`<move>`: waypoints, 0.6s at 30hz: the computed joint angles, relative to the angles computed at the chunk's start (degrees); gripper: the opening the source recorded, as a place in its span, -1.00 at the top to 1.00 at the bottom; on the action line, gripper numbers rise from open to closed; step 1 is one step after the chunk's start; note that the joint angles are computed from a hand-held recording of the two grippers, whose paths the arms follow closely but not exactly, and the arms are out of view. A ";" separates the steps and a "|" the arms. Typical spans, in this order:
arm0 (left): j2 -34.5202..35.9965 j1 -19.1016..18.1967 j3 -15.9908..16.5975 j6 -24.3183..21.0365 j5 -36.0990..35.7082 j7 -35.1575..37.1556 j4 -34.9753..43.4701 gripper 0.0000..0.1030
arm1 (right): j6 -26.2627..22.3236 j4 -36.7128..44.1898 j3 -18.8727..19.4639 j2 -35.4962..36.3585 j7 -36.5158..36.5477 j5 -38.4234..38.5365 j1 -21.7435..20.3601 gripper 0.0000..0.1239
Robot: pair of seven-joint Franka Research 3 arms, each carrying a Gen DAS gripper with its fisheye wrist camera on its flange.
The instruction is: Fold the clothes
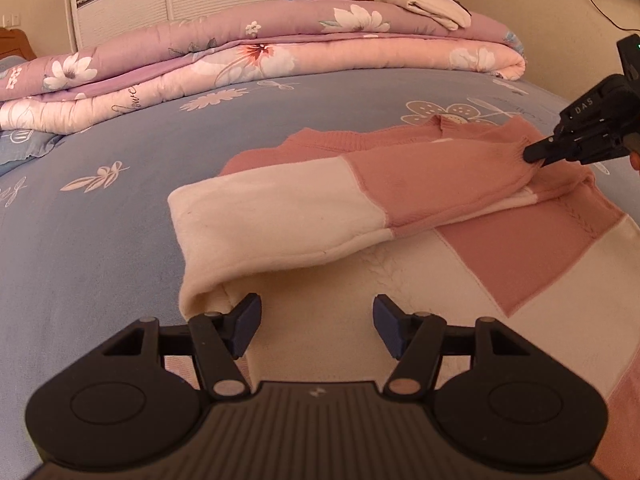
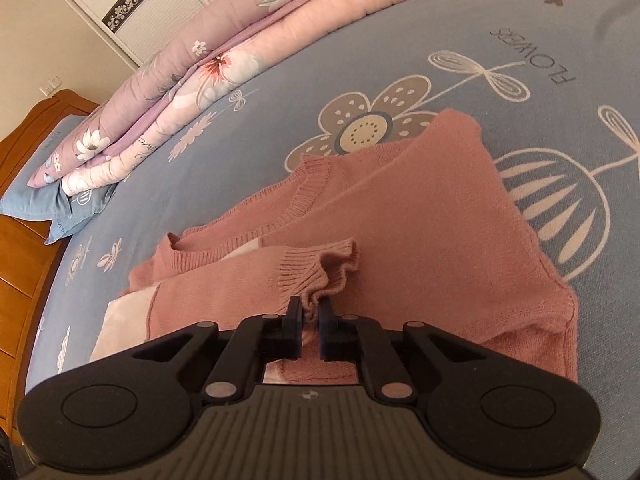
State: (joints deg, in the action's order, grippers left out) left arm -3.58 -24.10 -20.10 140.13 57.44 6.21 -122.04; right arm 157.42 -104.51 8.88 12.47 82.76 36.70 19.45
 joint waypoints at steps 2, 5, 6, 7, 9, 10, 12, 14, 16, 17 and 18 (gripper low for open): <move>-0.67 0.17 -0.10 -1.15 0.55 -3.73 -0.34 -0.21 | 0.07 0.00 -0.11 -0.58 -0.41 -0.51 0.04 0.85; -1.43 0.49 -0.24 -1.41 1.11 -7.25 -0.80 -0.22 | -0.71 -0.22 -0.45 -1.40 -0.36 -1.50 0.09 0.85; -1.44 0.54 -0.32 -1.92 0.95 -7.60 -0.72 -0.22 | -0.66 -0.54 -0.84 -1.73 0.04 -3.06 0.39 0.85; -1.41 0.66 0.00 -1.21 -0.65 -7.11 -0.87 -0.22 | -0.51 -0.90 -1.12 -2.05 0.46 -4.18 0.58 0.85; -1.93 1.13 0.53 1.08 -2.93 -7.91 -2.01 -0.21 | 0.21 -1.69 -1.42 -2.64 1.89 -4.64 0.61 0.86; -2.58 1.44 0.34 2.00 -1.22 -9.93 -2.74 -0.22 | 0.17 -1.80 -1.13 -2.84 1.22 -3.31 0.17 0.86; -3.53 2.13 -0.04 3.32 1.87 -13.36 -3.65 -0.24 | 0.11 -1.47 -0.82 -2.80 0.10 -1.49 -0.33 0.86; -3.02 2.39 -0.33 2.22 1.51 -13.81 -3.31 -0.27 | 0.23 -1.06 -0.79 -2.66 -0.40 -0.86 -0.46 0.86; -2.24 2.34 -0.44 0.57 0.52 -13.65 -2.71 -0.22 | 0.96 -1.04 -1.27 -2.66 0.93 -2.66 0.03 0.86; -1.83 2.25 -0.43 -0.27 0.05 -13.59 -2.40 -0.20 | 1.17 -1.20 -1.72 -2.74 2.46 -4.20 0.35 0.86; -1.69 2.03 -0.71 -1.39 0.75 -14.54 -2.19 -0.20 | 1.11 -1.46 -2.08 -2.86 3.68 -5.62 0.53 0.86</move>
State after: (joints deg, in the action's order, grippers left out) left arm -5.27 -22.06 -20.80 138.74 58.19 -8.32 -124.23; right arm 158.53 -105.98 6.81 9.61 86.44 31.08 19.98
